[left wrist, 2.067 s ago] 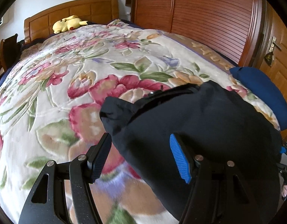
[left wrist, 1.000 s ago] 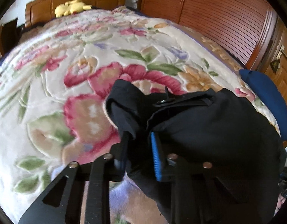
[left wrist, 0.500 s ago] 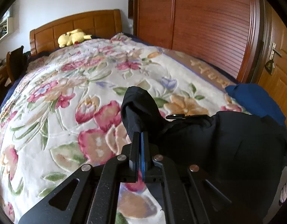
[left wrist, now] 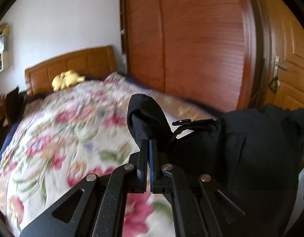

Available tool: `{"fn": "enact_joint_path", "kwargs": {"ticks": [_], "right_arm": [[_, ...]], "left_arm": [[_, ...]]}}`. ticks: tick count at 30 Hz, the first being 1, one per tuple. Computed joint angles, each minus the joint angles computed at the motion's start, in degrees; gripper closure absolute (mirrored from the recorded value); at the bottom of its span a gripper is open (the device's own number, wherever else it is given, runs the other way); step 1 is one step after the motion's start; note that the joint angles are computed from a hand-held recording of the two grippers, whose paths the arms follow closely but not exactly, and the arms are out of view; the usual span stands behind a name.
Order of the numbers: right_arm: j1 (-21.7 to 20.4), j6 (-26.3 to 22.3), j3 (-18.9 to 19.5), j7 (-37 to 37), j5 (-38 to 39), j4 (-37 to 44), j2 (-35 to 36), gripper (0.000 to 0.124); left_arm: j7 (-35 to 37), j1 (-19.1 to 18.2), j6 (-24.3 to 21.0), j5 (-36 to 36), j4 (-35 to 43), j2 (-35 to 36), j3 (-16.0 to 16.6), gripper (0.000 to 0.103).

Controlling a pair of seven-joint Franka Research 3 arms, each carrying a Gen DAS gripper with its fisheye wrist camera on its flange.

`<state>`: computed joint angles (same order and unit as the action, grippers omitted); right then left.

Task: Fold large clothes
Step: 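Carry the coat bundle with both tools toward the blue cloth by the wardrobe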

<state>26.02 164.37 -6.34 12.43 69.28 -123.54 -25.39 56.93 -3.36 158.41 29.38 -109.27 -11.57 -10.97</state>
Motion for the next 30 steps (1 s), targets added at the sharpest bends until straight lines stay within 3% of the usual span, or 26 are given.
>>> {"fn": "enact_joint_path", "kwargs": {"ticks": [3,7,10,13,17,18,19,21,24,26,30], "right_arm": [[-1.9,1.1,-1.6,-0.9,-1.9,0.3,-2.7,0.115],[-4.6,3.8,-4.0,-0.6,-5.8,-1.2,-5.9,0.115],[-8.6,2.7,-5.0,5.6,-11.1,-3.0,-6.6,0.115],[-13.4,-2.6,-6.1,13.1,-17.5,-4.6,-4.9,0.115],[-19.7,-3.5,-3.6,21.0,-26.0,-8.5,-1.3,0.112],[-20.8,-1.7,-2.6,22.7,-27.6,-10.0,-1.1,0.111],[-21.3,-0.4,-2.1,24.0,-28.6,-11.4,-1.5,0.105],[-21.7,0.0,-1.7,26.8,-30.4,-13.0,-2.7,0.099],[-20.5,2.1,-2.3,29.0,-31.3,-14.1,-4.7,0.077],[-18.7,4.7,-3.7,28.8,-30.9,-14.7,-5.8,0.065],[-19.1,12.0,0.2,32.9,-34.0,-17.8,-9.2,0.062]], "left_arm": [[-2.6,-0.9,-1.1,4.8,9.9,6.4,-2.9,0.101],[-2.2,-6.7,-3.7,8.1,24.8,17.9,-4.0,0.101],[0.6,-11.5,-7.2,6.7,35.8,27.1,-4.1,0.101],[2.6,-15.3,-10.9,4.2,43.5,34.6,-3.4,0.101],[4.9,-20.2,-17.4,3.9,48.4,41.0,-0.2,0.101],[7.1,-21.7,-18.0,3.2,47.3,40.8,1.8,0.101],[6.1,-21.6,-17.0,5.2,44.2,39.4,1.8,0.101],[6.7,-20.6,-13.2,3.6,38.5,36.4,1.6,0.101],[10.7,-17.8,-10.7,-2.2,31.5,31.7,-0.6,0.097],[11.8,-16.8,-7.9,-3.9,26.4,28.1,-1.1,0.089],[13.1,-14.8,-2.0,-7.7,16.8,21.7,-2.3,0.069]]}}
